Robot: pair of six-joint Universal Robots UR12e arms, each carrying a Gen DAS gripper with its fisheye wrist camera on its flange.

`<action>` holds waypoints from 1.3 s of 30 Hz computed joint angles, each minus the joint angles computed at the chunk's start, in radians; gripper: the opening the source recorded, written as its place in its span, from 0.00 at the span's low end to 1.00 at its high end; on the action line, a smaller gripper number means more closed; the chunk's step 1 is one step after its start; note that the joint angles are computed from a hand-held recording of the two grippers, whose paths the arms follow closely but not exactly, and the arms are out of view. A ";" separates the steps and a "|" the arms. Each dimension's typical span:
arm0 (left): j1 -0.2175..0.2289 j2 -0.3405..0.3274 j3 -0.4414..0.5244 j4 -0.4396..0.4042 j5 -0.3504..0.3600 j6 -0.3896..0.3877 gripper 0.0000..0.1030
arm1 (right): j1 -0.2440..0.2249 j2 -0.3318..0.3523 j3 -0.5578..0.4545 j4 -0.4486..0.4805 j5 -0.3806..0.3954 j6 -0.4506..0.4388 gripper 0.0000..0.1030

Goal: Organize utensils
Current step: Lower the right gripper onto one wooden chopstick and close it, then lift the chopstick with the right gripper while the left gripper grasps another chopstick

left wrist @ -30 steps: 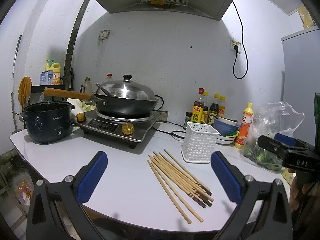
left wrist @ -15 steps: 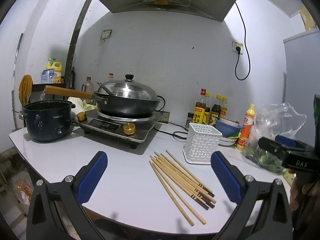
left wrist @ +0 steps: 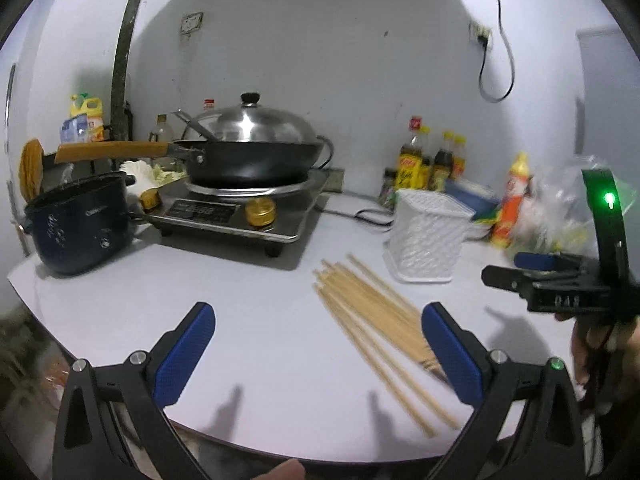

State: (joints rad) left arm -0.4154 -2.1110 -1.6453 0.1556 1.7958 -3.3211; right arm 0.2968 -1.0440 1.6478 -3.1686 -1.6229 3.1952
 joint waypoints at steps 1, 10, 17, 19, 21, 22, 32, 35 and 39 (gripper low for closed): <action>0.004 -0.002 0.006 -0.022 0.002 -0.008 1.00 | -0.002 0.007 -0.014 0.025 0.011 0.001 0.78; 0.047 -0.026 0.060 -0.149 -0.073 -0.089 1.00 | -0.011 0.110 -0.200 0.293 0.082 -0.069 0.48; 0.067 -0.043 0.084 -0.213 -0.125 -0.106 1.00 | -0.004 0.172 -0.299 0.404 0.097 -0.088 0.35; 0.072 -0.045 0.087 -0.225 -0.132 -0.107 1.00 | 0.000 0.186 -0.320 0.426 0.090 -0.091 0.29; 0.075 -0.047 0.092 -0.241 -0.128 -0.109 1.00 | 0.003 0.199 -0.342 0.456 0.083 -0.090 0.19; 0.076 -0.048 0.094 -0.247 -0.129 -0.109 1.00 | 0.003 0.201 -0.347 0.466 0.084 -0.089 0.18; 0.056 -0.062 0.137 -0.352 -0.118 -0.050 1.00 | -0.002 0.205 -0.340 0.432 0.105 -0.133 0.06; 0.042 -0.073 0.164 -0.413 -0.116 -0.007 1.00 | -0.008 0.189 -0.309 0.395 0.125 -0.139 0.06; 0.022 -0.086 0.190 -0.451 -0.093 0.011 1.00 | -0.016 0.166 -0.271 0.338 0.163 -0.145 0.06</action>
